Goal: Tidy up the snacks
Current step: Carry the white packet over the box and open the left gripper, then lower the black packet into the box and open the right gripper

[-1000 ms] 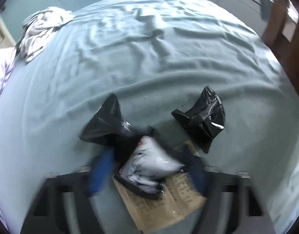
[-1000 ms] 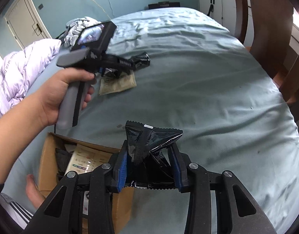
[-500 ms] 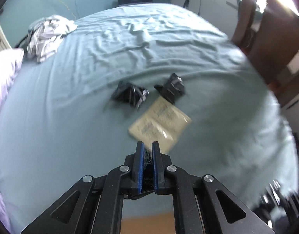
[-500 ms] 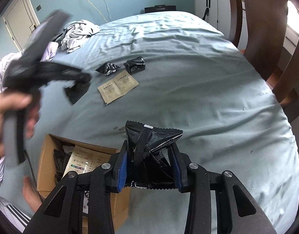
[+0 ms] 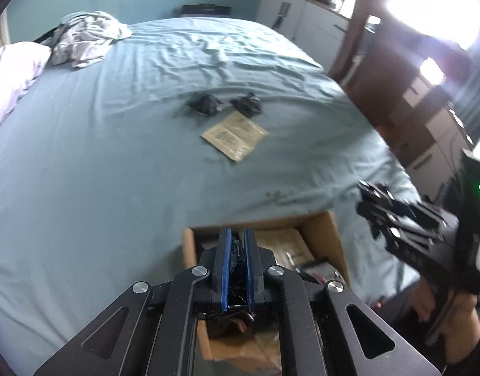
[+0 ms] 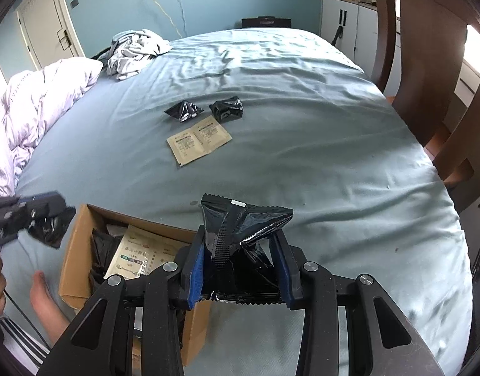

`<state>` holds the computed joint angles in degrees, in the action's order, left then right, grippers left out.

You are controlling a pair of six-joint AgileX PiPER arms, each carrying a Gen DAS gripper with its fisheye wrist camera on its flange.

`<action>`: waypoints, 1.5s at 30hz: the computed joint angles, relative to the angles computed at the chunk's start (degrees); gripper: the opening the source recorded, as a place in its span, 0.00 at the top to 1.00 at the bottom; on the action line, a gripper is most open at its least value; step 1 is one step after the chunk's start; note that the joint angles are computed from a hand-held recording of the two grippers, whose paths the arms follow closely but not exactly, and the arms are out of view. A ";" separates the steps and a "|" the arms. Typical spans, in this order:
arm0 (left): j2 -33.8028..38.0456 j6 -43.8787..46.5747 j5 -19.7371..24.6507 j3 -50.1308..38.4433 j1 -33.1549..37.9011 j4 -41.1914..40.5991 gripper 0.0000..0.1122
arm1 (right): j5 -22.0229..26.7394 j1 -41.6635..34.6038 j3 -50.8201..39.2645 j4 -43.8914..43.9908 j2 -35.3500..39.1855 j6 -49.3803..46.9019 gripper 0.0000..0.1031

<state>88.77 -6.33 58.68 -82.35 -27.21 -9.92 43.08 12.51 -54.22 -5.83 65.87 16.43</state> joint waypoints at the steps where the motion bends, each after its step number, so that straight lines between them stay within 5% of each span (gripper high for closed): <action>1: -0.07 1.53 -0.40 1.37 0.12 -1.85 0.93 | 0.20 0.06 -0.24 0.05 0.28 0.03 0.64; 6: 2.02 5.21 1.97 3.56 2.13 -10.07 0.89 | 1.16 -0.71 -1.41 2.26 1.33 -2.04 0.64; 10: 0.38 2.16 -0.65 4.88 0.38 -4.32 0.59 | 1.11 -0.47 -1.78 2.22 1.68 -2.28 0.64; 14: -2.59 2.45 -2.68 6.12 2.91 -6.30 0.51 | 1.12 -0.59 -1.78 3.80 1.89 -3.51 0.64; 17: -4.43 -5.01 -5.32 6.84 -0.07 4.57 0.43 | 0.99 -1.15 -1.73 6.82 1.80 -6.71 0.64; 23: -1.21 -13.66 -1.94 5.76 -7.76 23.65 0.43 | -0.11 1.31 -0.61 9.12 -0.34 -10.78 0.64; 30: -0.22 -12.03 -1.01 5.57 -8.91 25.16 0.43 | 2.31 6.42 -1.04 8.58 2.49 -12.72 0.64; 35: -0.86 -13.32 -1.53 5.96 -8.63 24.60 0.43 | 3.42 3.10 -2.14 13.32 4.50 -13.60 0.61; 40: -1.09 -13.80 -1.38 6.01 -9.01 25.07 0.43 | 2.99 -2.47 -1.87 21.37 3.18 -17.24 0.39; 45: -1.02 -13.42 -1.20 5.88 -8.96 24.61 0.43 | 2.94 -4.48 -1.22 21.38 2.37 -14.75 0.37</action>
